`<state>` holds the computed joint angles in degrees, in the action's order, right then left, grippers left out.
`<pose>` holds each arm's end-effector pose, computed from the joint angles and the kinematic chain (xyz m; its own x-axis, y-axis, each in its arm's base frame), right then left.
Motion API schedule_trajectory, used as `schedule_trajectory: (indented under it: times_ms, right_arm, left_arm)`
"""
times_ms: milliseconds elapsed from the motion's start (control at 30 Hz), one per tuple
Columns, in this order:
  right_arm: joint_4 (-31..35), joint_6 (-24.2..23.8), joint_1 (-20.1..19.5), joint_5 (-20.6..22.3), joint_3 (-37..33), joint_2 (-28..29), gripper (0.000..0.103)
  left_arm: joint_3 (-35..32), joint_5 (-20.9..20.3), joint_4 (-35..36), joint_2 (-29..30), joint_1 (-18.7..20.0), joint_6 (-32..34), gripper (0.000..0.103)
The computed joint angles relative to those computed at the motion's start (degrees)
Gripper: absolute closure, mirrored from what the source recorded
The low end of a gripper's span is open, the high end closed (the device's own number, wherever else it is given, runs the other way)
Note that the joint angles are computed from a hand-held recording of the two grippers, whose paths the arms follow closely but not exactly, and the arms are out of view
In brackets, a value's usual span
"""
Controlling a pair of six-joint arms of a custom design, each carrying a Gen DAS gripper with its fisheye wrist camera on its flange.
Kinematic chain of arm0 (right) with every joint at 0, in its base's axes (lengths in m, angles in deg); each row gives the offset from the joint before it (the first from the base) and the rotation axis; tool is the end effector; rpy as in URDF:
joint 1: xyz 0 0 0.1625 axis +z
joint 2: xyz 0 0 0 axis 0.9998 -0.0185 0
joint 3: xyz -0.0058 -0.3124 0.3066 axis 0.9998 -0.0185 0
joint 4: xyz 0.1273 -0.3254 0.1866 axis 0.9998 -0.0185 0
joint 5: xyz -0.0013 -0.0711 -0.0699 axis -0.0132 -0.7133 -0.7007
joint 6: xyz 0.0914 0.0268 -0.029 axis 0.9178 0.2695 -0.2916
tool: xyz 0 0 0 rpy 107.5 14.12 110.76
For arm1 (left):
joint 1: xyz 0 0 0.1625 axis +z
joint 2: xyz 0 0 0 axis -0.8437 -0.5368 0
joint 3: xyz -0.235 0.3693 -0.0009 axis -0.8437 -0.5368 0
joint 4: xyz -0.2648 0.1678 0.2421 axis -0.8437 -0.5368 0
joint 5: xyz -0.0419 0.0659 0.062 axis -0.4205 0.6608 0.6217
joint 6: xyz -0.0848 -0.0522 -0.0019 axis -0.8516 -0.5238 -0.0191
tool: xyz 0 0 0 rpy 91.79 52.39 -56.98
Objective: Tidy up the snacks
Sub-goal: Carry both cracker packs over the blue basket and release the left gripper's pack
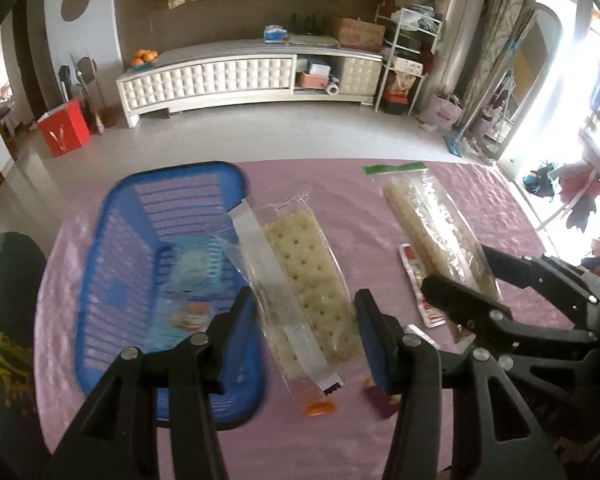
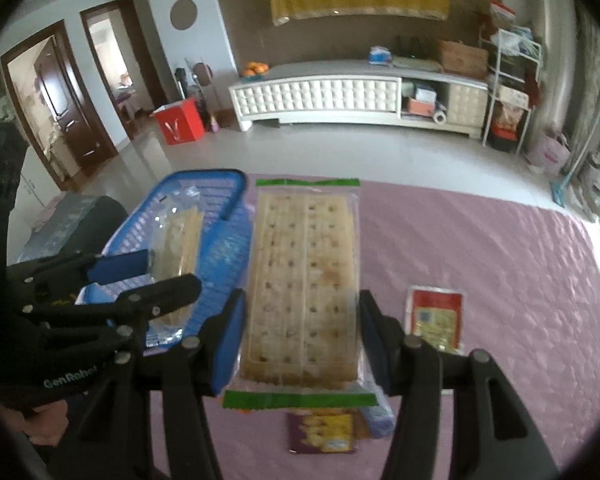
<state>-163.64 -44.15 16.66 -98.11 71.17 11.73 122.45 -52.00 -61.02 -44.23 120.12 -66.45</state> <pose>0.2719 -0.6754 0.0927 -0.8047 -0.1411 0.5767 -0.4568 0.7676 -0.4497 -0.1655 -0.7377 0.2005 -0.7293 0.3133 -0.6083 0.5584 0.7862 -0.2646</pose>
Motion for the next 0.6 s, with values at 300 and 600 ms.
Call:
schedule_trajectory:
  times_ms: [300, 600]
  right_arm:
    - [5.3, 1.6, 1.4, 3.2, -8.6, 5.6, 0.044]
    - [11.4, 2.5, 1.8, 2.2, -18.2, 12.1, 0.044]
  left_arm:
    - [-0.8, 1.0, 0.3, -3.8, 2.7, 5.3, 0.055]
    - [-9.4, 1.0, 6.5, -0.1, 6.0, 9.0, 0.055]
